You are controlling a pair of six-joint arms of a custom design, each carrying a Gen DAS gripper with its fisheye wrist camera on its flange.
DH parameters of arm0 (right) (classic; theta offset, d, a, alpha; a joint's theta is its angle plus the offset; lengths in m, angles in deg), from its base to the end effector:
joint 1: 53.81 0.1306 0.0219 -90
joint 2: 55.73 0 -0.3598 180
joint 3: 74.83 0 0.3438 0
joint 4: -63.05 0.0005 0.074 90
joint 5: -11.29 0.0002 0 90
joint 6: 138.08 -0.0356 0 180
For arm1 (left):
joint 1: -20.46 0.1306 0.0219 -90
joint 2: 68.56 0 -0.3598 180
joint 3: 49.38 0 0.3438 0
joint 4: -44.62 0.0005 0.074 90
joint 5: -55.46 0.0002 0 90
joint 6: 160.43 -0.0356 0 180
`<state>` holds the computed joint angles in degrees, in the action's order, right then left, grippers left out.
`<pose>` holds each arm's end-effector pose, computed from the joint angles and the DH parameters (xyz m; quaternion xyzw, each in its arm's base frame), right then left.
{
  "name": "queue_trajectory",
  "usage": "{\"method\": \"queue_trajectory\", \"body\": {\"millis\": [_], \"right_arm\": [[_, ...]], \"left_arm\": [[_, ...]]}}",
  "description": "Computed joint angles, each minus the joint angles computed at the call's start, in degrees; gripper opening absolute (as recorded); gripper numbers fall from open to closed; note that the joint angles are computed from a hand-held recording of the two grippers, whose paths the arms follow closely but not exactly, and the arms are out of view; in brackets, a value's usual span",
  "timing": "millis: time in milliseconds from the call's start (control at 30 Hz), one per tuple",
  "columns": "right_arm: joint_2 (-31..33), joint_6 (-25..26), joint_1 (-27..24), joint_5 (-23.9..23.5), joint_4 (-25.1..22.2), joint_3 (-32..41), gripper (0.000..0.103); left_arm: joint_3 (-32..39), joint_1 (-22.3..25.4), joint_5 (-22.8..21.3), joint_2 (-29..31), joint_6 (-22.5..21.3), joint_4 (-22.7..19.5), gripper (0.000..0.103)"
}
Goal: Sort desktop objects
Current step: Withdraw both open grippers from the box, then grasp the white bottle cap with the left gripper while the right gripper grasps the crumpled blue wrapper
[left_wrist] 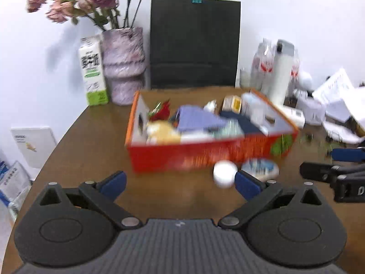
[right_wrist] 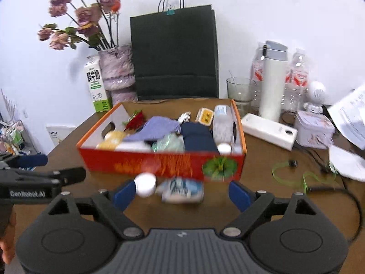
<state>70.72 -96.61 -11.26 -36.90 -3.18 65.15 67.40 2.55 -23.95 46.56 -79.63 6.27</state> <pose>0.4810 0.4086 0.4204 0.1601 0.8780 -0.0236 0.4505 0.5741 -0.1929 0.4010 0.2488 0.8554 -0.1162 0.4392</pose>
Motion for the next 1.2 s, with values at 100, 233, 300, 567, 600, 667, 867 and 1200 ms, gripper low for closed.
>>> {"method": "queue_trajectory", "body": {"millis": [100,233,300,567,600,667,867,1200], "right_arm": [[-3.31,-5.12,3.47,2.52,2.98,-8.28,0.090],[-7.19,-10.04,7.19,0.79,10.05,-18.92,0.091],[-7.69,-12.76,10.21,1.32,10.94,-22.14,0.091],[-5.38,-23.89,15.77,8.58,0.13,-20.31,0.093],[-5.38,-25.35,16.12,9.27,-0.15,-20.70,0.093],[-5.66,-27.15,16.38,9.96,-0.33,-21.29,0.094],[-6.23,-25.31,15.54,8.68,1.00,-22.06,0.094],[-4.50,-9.18,4.74,3.88,4.36,-15.53,0.088]], "left_arm": [[-13.86,1.23,1.02,-7.40,3.23,8.35,0.103],[-24.13,1.95,0.62,-12.69,4.57,10.31,0.103],[-29.26,2.06,-0.21,-15.40,3.02,13.04,0.103],[-40.00,2.76,-1.47,-22.22,4.63,17.85,0.103],[-39.80,2.69,-1.86,-22.08,4.70,17.21,0.103],[-39.84,2.82,-1.31,-21.94,5.10,17.21,0.103],[-37.96,3.13,-0.48,-20.56,6.56,15.36,0.103],[-19.50,0.84,5.21,-7.34,1.04,12.74,0.101]]}}
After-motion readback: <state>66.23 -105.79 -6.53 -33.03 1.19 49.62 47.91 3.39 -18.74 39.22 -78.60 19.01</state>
